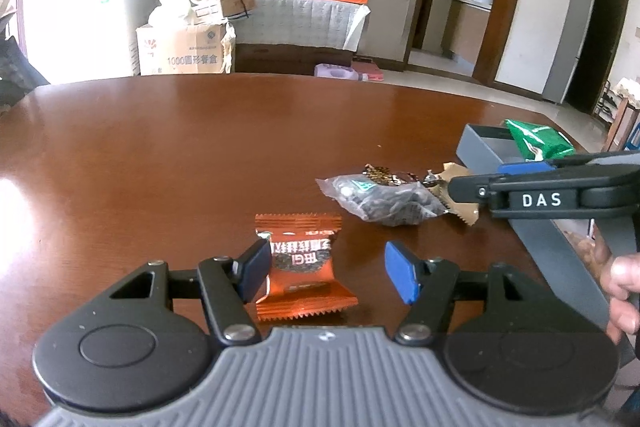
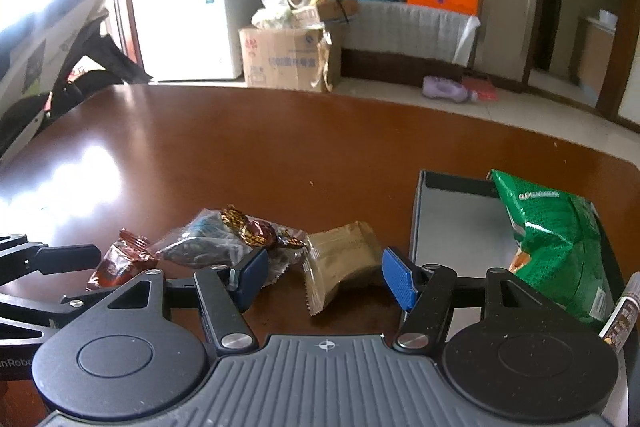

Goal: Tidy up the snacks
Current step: 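Move both tools back over the remaining snacks on the table, then close the left tool on the orange wafer pack while the right tool grasps the tan pouch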

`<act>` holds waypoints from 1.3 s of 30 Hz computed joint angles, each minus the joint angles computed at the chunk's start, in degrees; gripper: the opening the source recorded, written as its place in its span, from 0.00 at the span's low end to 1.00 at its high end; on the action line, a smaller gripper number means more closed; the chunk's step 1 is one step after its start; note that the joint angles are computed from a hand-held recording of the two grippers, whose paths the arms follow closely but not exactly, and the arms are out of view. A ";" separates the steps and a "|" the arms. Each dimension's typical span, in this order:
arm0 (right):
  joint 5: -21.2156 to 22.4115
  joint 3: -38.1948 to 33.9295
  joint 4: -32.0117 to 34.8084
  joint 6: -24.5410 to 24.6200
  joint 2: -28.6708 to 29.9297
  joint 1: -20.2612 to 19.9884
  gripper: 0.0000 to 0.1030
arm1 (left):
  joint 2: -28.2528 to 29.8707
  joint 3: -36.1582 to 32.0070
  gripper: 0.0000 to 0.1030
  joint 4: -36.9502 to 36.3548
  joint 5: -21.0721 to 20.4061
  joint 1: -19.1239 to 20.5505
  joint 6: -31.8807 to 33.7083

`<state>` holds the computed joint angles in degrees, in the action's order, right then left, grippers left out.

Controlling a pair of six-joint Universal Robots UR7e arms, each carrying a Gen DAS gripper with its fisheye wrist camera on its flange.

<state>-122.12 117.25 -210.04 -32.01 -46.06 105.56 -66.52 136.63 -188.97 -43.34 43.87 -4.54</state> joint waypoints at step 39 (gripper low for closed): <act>-1.70 -7.28 16.41 2.68 1.37 -0.41 0.48 | 5.41 -5.07 0.73 0.75 -2.17 4.19 1.04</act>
